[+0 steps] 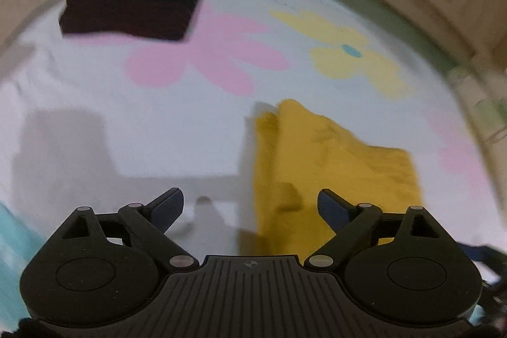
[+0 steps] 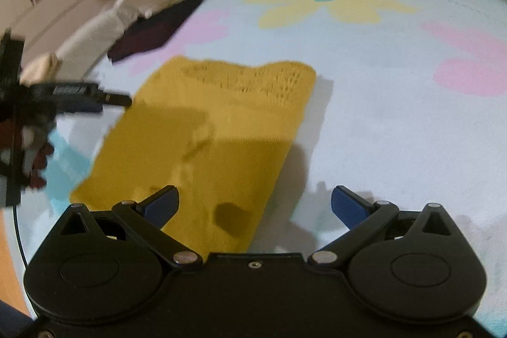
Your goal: Fold small clothes
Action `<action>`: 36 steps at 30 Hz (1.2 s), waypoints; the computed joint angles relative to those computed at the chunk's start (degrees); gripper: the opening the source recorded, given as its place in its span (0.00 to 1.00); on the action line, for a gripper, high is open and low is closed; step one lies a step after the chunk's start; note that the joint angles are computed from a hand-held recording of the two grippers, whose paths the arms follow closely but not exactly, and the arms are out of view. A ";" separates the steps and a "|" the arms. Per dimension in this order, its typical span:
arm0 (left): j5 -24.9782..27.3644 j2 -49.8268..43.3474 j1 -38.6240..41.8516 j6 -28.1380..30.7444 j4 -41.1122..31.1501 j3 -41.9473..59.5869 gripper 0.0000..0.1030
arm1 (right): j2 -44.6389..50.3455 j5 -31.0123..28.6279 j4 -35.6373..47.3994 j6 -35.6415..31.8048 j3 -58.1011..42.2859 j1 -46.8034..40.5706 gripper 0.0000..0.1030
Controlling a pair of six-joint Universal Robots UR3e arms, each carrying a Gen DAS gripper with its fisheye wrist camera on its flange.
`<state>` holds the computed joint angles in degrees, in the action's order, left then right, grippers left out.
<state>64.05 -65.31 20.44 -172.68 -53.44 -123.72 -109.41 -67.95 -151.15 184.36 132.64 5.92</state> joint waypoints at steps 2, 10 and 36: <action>-2.34 0.74 0.50 0.46 -1.87 -0.54 0.90 | -0.46 3.27 -1.67 1.91 1.31 -2.45 0.99; -4.38 3.80 0.23 4.86 -9.41 -0.20 0.90 | 3.33 12.71 -11.08 10.01 5.09 -8.76 0.99; -12.15 -16.47 -5.11 -1.39 21.31 -4.87 0.96 | 41.75 31.87 -53.49 19.52 1.15 -12.87 1.00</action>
<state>51.91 -81.78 15.33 -174.06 -32.13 -128.59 -67.66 -36.08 -204.65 203.88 133.79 -6.95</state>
